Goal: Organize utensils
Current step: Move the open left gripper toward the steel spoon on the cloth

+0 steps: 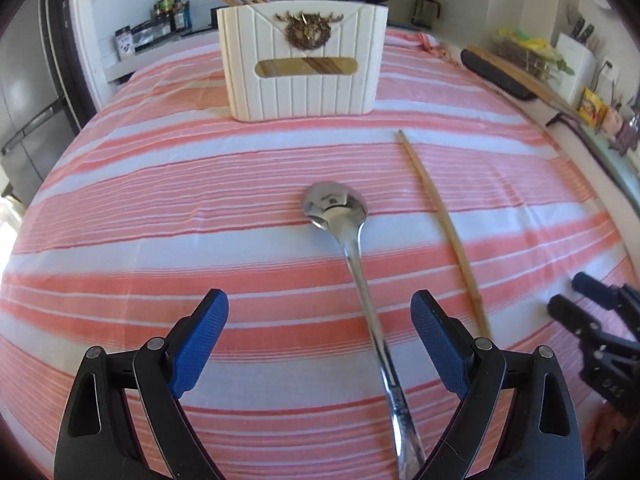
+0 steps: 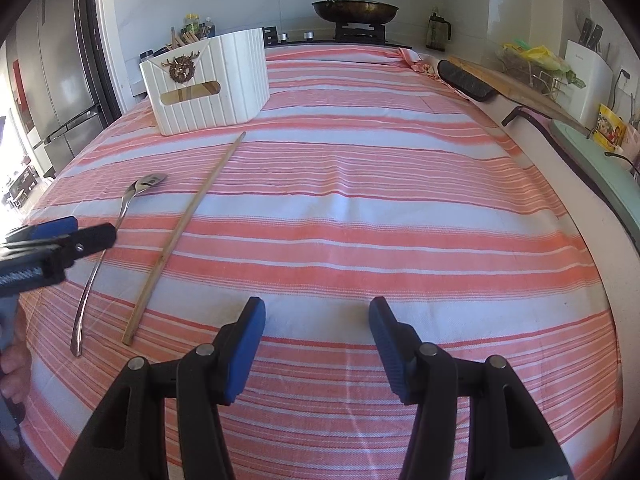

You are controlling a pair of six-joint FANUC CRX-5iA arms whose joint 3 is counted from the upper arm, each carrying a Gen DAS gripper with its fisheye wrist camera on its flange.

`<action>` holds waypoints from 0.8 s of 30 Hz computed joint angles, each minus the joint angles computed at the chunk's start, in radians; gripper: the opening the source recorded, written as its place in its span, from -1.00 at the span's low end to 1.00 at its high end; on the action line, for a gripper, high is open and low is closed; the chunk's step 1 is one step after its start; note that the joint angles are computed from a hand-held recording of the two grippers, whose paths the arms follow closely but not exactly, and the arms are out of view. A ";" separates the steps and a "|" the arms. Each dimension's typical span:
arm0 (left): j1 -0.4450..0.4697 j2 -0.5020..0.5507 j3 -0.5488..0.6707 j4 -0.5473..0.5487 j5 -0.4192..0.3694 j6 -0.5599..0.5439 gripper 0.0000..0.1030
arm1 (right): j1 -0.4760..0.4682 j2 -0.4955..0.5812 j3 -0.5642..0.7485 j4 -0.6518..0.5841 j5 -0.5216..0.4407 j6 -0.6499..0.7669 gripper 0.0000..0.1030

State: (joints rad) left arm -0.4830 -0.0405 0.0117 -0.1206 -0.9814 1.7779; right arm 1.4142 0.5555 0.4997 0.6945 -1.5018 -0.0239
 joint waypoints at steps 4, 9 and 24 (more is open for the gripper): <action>0.049 -0.036 -0.047 0.054 0.019 0.000 0.80 | 0.002 -0.007 -0.012 0.004 0.011 -0.013 0.07; 0.129 -0.084 -0.113 0.150 0.039 -0.041 0.80 | 0.002 -0.013 -0.022 0.005 0.018 -0.019 0.07; 0.117 -0.084 -0.096 0.169 0.035 -0.094 0.79 | 0.001 0.005 0.007 0.000 -0.008 0.005 0.08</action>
